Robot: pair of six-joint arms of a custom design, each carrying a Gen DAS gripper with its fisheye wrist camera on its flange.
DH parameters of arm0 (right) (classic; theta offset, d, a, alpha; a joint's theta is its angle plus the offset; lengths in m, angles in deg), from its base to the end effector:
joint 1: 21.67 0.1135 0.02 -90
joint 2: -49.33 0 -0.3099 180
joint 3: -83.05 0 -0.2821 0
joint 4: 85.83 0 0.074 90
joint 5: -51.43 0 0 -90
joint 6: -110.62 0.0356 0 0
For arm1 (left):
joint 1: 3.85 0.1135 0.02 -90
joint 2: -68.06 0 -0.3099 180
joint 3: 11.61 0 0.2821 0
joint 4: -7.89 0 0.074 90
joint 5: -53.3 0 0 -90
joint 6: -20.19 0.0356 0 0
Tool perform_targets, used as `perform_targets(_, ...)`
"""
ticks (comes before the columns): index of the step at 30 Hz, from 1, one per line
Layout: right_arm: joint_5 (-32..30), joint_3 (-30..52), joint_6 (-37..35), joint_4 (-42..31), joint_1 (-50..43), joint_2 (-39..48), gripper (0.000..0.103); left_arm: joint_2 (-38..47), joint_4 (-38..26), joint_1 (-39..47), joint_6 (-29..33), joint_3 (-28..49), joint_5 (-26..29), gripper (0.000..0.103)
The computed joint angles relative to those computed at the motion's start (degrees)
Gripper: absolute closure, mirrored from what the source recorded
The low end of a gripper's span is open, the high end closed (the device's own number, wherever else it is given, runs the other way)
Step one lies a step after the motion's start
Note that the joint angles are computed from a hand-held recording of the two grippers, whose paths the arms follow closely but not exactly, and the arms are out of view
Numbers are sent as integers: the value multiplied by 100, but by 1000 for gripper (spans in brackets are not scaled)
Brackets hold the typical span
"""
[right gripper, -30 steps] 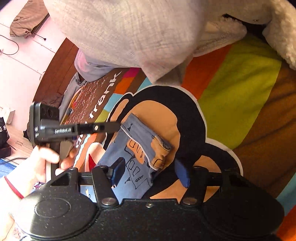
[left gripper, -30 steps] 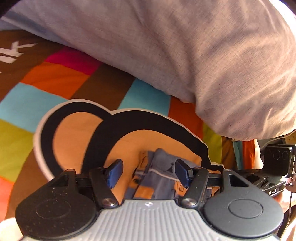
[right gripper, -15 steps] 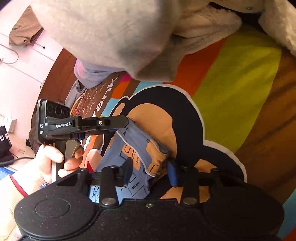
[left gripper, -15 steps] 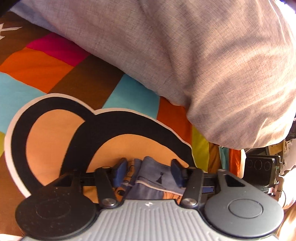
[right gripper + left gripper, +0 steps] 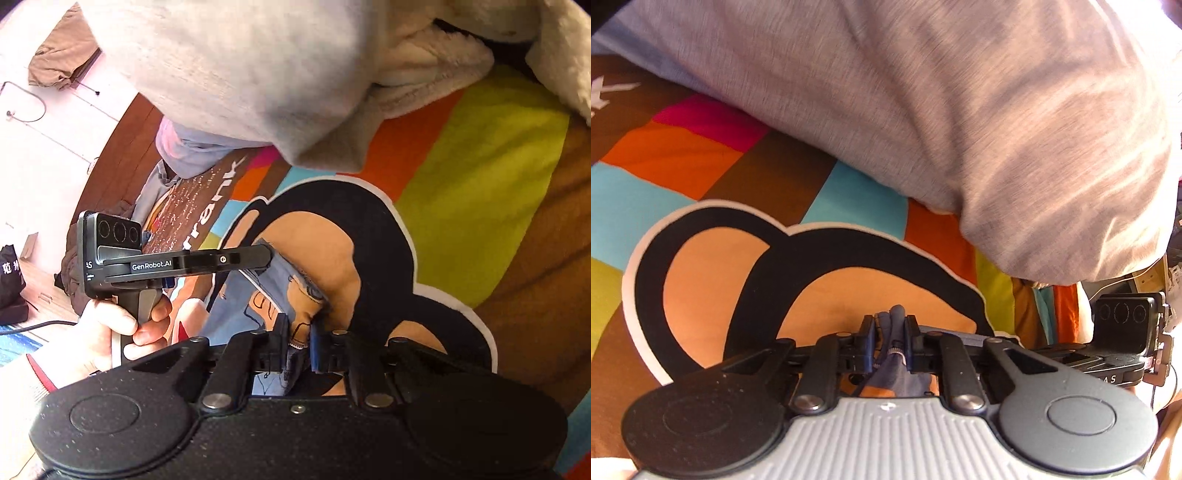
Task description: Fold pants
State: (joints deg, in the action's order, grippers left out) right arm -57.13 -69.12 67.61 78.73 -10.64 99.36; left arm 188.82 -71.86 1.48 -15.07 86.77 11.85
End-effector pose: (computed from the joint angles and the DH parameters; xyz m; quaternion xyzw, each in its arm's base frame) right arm 0.1622 0.0432 0.1786 0.2057 0.8644 0.3377 0.3106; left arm 0.4195 0.0123 0.1770 0.3394 0.8417 -0.4021 0.1212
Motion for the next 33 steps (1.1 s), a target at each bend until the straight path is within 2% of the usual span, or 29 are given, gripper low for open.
perform_targets(4,212,27,-138,14,177,-70,92,-123,-163,170,141,-10,264,87)
perform_targets(9,638,149,-637,-26,596,-358,92,-340,-347,525,362,-160,773,87)
perform_targets(16,1145,416,-1188,-100,1331,-497,92,-623,-1013,1255,1085,-385,1145,87)
perform_targets(22,1726,662,-1509,-125,2299,-321,92,-768,-1482,1782,1590,-527,1123,87)
perform_targets(26,1894,923,-1924,-200,2899,128,92,-770,-1638,2192,1913,-755,1031,86)
perform_targets(31,1867,1191,-2248,-222,3406,776,91,-963,-1213,2741,1901,-1169,739,82)
perform_targets(33,1802,1293,-2372,-238,3566,1031,91,-1014,-1235,2960,2011,-1212,608,81)
